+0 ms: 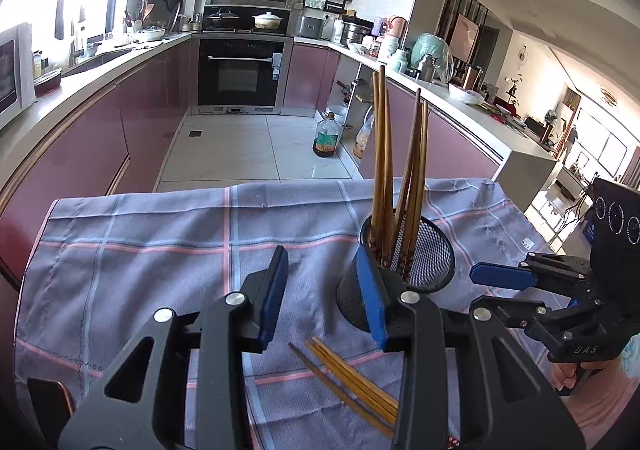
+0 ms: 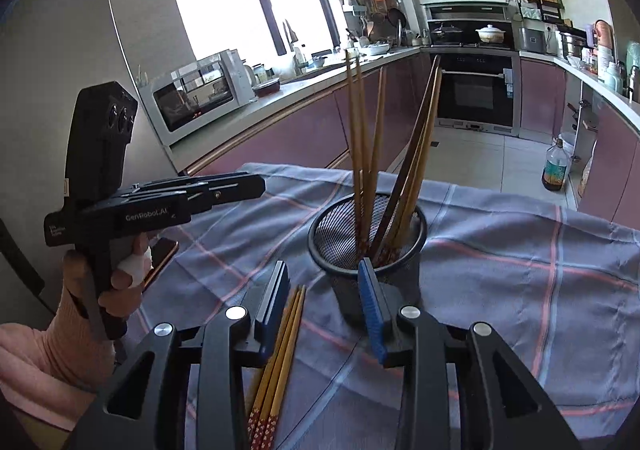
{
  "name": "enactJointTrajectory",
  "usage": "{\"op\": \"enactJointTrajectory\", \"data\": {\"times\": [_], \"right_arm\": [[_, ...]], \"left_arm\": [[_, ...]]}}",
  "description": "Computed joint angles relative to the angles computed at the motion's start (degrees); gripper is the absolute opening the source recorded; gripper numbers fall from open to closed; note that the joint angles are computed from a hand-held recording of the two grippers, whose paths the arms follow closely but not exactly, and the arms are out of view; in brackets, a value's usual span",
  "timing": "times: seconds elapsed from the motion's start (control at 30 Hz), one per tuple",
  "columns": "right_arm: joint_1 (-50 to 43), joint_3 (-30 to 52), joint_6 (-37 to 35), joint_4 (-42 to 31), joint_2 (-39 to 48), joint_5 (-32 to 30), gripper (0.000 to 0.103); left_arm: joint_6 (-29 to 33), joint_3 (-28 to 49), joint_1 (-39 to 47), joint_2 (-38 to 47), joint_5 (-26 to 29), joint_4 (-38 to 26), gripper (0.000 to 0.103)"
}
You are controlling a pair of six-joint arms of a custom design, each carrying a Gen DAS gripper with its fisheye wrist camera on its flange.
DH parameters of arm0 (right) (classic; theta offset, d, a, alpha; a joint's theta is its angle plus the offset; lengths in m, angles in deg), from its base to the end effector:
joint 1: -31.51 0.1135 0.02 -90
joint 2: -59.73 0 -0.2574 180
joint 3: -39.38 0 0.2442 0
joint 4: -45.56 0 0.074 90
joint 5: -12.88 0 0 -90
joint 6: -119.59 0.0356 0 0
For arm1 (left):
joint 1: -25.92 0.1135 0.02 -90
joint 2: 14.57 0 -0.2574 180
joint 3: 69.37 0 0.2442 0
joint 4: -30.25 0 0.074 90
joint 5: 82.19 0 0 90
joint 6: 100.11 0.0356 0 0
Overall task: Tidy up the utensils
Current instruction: 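Move both grippers back down over the remaining chopsticks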
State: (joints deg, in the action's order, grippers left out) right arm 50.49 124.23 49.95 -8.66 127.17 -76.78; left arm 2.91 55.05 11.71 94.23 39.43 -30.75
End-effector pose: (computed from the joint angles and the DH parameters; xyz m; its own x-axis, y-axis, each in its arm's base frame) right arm 0.2289 0.0785 0.3586 -0.6428 0.1468 -0.7518 -0.1036 0.9558 0.2752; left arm 0.3942 -0.1191 0.3487 -0.5447 0.3358 -0.7684 0.7069 0.6768 -0.2053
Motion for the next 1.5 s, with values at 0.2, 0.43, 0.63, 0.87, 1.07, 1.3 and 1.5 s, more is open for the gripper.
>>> {"op": "enactJointTrajectory", "data": {"times": [0.2,0.43,0.63,0.87,1.07,1.3,1.5], "right_arm": [[2.7,-3.5,2.2,-0.2,1.3,-1.2,0.035],[5.7,-5.8,4.1,-0.9,3.2,0.4,0.035],[7.7,-6.7,5.0,-1.5,4.6,1.2,0.035],[9.6,-6.4,5.1,-1.8,6.4,3.3,0.030],[10.0,-6.7,5.2,-1.1,6.6,4.0,0.026],[10.2,-5.5,5.0,-2.4,7.5,5.2,0.023],[11.8,-3.6,4.2,-3.6,9.9,8.4,0.018]], "left_arm": [[3.6,-12.9,1.7,-5.8,-0.7,2.5,0.036],[7.5,-22.8,0.6,-7.5,-1.8,1.6,0.036],[8.5,-29.5,-0.3,-9.5,-2.3,3.4,0.036],[9.1,-30.0,-1.4,-9.9,-1.9,1.7,0.035],[9.0,-30.4,-2.0,-9.3,-2.6,1.7,0.034],[9.1,-27.9,-1.8,-7.5,-2.8,0.2,0.030],[8.2,-25.4,-2.9,-5.5,-4.6,0.1,0.027]]}}
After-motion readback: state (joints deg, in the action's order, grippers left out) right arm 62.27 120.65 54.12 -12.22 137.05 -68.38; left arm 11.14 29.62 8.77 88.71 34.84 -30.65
